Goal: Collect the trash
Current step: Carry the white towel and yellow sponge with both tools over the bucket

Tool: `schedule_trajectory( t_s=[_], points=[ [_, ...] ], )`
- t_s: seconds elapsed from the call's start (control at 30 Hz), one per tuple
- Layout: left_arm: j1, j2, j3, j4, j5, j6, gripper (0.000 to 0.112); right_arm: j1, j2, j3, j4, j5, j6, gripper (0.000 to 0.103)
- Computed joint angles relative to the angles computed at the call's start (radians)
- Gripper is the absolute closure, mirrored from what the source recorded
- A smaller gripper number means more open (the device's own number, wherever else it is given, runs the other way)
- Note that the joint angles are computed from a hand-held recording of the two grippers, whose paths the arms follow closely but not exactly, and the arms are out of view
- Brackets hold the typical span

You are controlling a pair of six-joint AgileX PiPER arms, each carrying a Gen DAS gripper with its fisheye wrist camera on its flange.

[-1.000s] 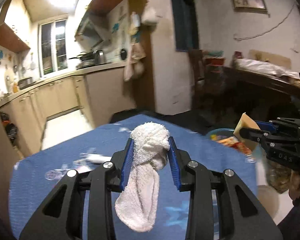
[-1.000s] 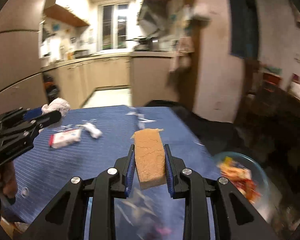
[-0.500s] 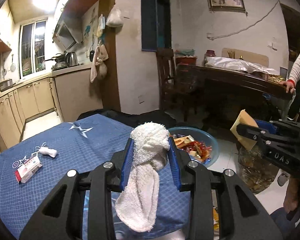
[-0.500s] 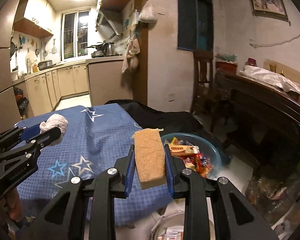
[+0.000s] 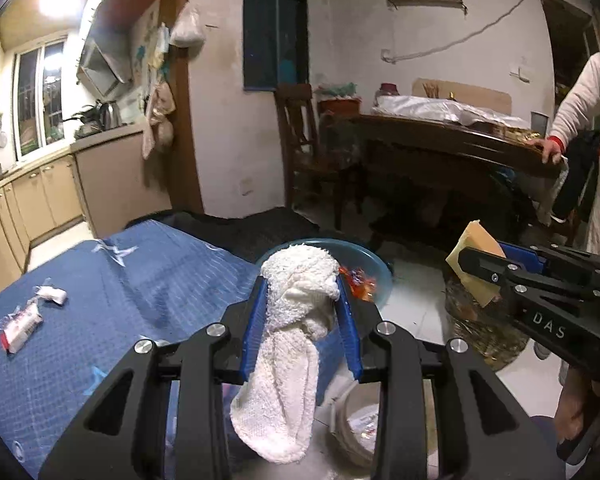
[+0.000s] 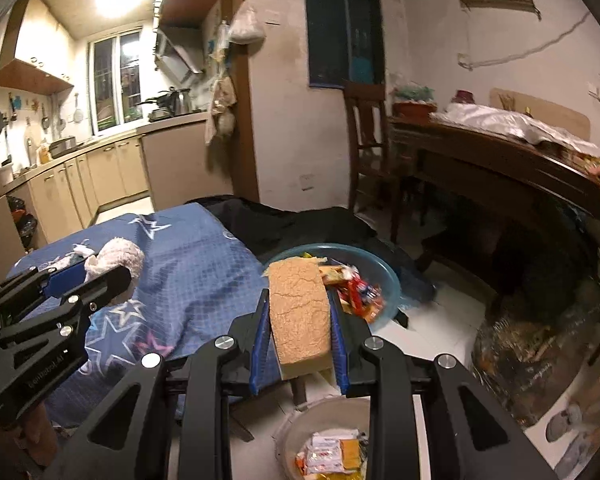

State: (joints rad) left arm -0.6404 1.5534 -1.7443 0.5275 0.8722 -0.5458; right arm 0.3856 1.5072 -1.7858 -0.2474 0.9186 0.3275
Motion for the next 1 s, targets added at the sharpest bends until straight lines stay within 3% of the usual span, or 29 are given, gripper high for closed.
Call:
schedule_trajectory(
  t_s=[0.37,0.67,1.0],
  points=[
    [-0.075,0.149,-0.099,-0.060,0.024,0.024,0.080,-0.204,-0.057,0.195,0.152,-0.039,-0.122,0.075],
    [-0.055,0.331,-0.145,-0.267,0.018,0.132,0.080,-0.380,0.045,0.330,0.338,-0.056,-0.306,0.075],
    [-0.028,0.531,-0.172,-0.403,0.017,0.214,0.080,-0.457,0.229,0.426,0.431,-0.124,-0.436,0.075]
  ],
)
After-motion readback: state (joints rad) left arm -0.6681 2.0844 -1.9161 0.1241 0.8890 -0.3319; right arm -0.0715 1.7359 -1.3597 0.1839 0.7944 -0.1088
